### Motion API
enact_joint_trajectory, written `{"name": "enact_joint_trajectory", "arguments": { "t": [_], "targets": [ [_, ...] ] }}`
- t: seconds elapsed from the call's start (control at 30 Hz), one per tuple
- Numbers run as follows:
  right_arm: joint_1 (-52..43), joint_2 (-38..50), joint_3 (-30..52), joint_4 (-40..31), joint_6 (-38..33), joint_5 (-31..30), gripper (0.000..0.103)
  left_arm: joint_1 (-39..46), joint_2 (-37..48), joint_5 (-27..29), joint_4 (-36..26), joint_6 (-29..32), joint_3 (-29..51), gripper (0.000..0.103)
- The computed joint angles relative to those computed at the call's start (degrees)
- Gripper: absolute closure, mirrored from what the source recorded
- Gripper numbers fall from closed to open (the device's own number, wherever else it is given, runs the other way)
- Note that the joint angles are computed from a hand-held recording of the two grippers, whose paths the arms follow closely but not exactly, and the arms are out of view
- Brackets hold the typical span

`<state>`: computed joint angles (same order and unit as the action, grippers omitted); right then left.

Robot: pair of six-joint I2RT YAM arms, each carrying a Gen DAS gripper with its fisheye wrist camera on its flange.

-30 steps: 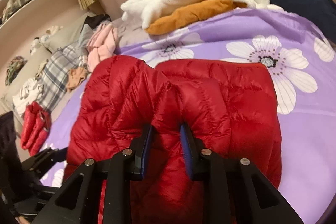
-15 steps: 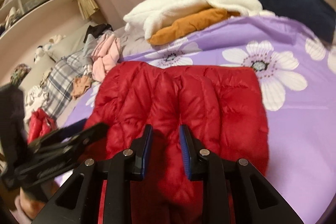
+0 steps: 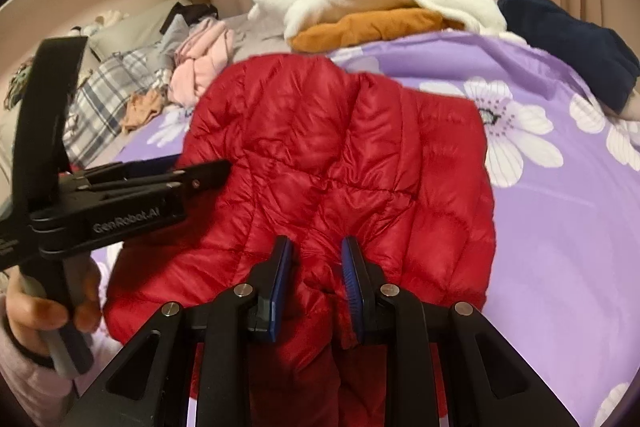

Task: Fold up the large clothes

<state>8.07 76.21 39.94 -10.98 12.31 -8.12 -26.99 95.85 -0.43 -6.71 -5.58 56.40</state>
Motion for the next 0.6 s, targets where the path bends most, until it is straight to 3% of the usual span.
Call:
{"name": "enact_joint_trajectory", "arguments": {
  "t": [0.3, 0.6],
  "targets": [
    [-0.96, -0.02, -1.25, 1.06, 1.11, -2.30, 0.078, -0.46, -0.49, -0.73, -0.68, -0.76, -0.17, 0.041],
    [-1.28, -1.78, -1.92, 0.49, 3.39, -3.27, 0.078, -0.94, -9.43, -0.51, -3.52, -2.03, -5.94, 0.043]
  ]
}}
